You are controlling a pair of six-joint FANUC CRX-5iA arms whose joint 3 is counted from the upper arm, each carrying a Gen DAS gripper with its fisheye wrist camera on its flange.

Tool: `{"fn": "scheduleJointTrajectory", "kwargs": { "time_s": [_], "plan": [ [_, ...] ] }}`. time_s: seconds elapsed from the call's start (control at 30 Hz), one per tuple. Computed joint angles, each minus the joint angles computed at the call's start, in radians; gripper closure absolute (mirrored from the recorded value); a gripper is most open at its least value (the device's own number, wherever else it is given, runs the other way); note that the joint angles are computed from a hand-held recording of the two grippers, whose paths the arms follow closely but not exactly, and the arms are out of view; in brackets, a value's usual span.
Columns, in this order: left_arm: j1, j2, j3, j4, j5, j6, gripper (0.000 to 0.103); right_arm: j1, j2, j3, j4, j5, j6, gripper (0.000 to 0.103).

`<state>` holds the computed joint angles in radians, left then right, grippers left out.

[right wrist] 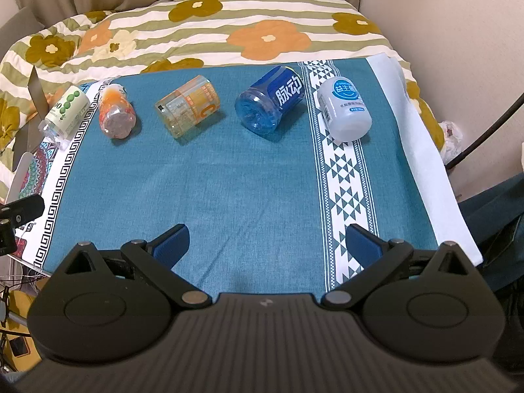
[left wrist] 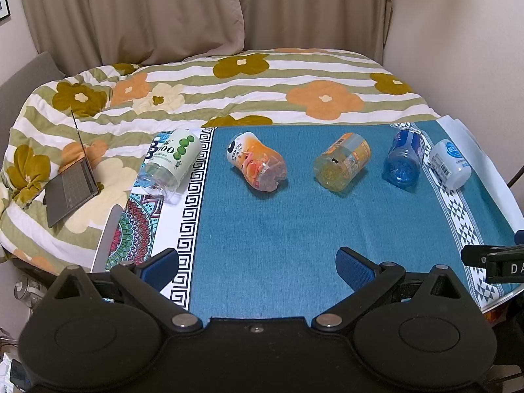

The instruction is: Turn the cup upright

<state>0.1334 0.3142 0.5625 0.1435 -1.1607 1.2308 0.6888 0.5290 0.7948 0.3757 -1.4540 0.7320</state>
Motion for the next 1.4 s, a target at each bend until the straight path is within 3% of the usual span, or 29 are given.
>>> {"fn": "scheduleJointTrajectory", "kwargs": {
  "time_s": [1.4],
  "plan": [
    [-0.012,-0.054,-0.057,-0.017,0.046,0.020,0.000,0.011,-0.066,-0.081,0.017,0.053,-0.014,0.000]
  ]
}}
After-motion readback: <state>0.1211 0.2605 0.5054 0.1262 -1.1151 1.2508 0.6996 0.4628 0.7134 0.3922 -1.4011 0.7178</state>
